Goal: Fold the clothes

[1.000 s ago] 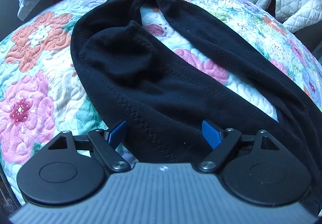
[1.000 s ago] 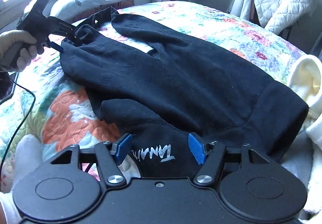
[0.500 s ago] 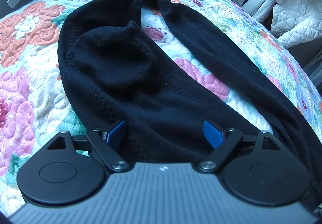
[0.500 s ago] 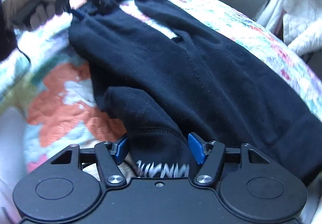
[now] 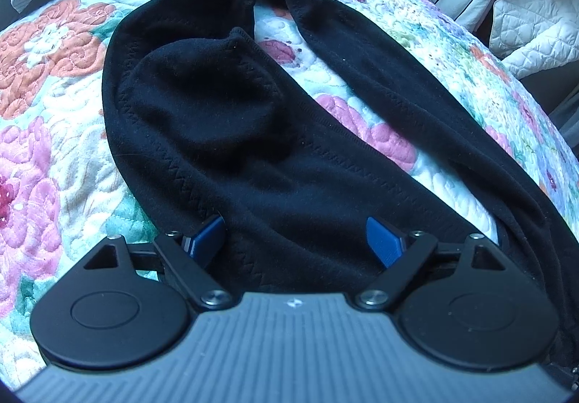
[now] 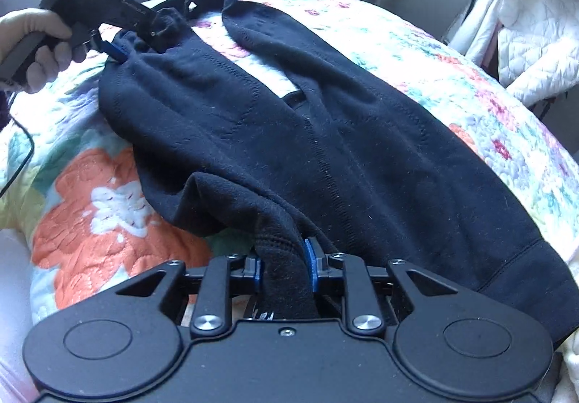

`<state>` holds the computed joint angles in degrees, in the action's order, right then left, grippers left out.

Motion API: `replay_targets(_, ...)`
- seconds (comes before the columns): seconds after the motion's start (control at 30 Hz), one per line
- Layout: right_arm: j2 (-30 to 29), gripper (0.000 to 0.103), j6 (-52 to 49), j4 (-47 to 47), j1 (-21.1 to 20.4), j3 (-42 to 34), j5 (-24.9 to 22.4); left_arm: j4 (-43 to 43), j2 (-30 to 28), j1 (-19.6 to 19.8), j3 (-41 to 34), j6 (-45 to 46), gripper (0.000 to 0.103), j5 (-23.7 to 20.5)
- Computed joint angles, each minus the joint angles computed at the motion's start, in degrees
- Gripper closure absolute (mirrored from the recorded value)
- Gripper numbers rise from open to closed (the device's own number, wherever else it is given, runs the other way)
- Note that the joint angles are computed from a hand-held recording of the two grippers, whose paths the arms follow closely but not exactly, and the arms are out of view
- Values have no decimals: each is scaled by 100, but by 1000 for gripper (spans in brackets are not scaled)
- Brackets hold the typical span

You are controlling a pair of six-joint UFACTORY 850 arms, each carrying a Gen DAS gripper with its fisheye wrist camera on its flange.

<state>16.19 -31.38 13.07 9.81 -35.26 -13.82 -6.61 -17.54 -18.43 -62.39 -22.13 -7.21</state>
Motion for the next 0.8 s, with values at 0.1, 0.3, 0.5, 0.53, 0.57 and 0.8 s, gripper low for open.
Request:
replay_targets(0.1,36,71,-490,427,-75,-77,-205,89,20,-1,-6,-83,17,-39)
replay_targets(0.3,504,60,-744,819,-156,70,-341,482,48,-11,-4,-447,17,-88)
replay_targets(0.5,1216,59,491,-445,-331,124,-832,1408,93,-60,-3,-1320,17,-204)
replay_targets(0.53,1336,59,619,-629,-397,102,-965,1568,102,-73,-2,-1465,17,-228)
replay_targets(0.57,1448,59,645,-742,-472,73,-1100,1689,105,-87,-3,-1571,17,-249)
replay_targets(0.8,1844,39,-567,184,-837,194,-1064,1332,107,-110,14,-1214,17,-296)
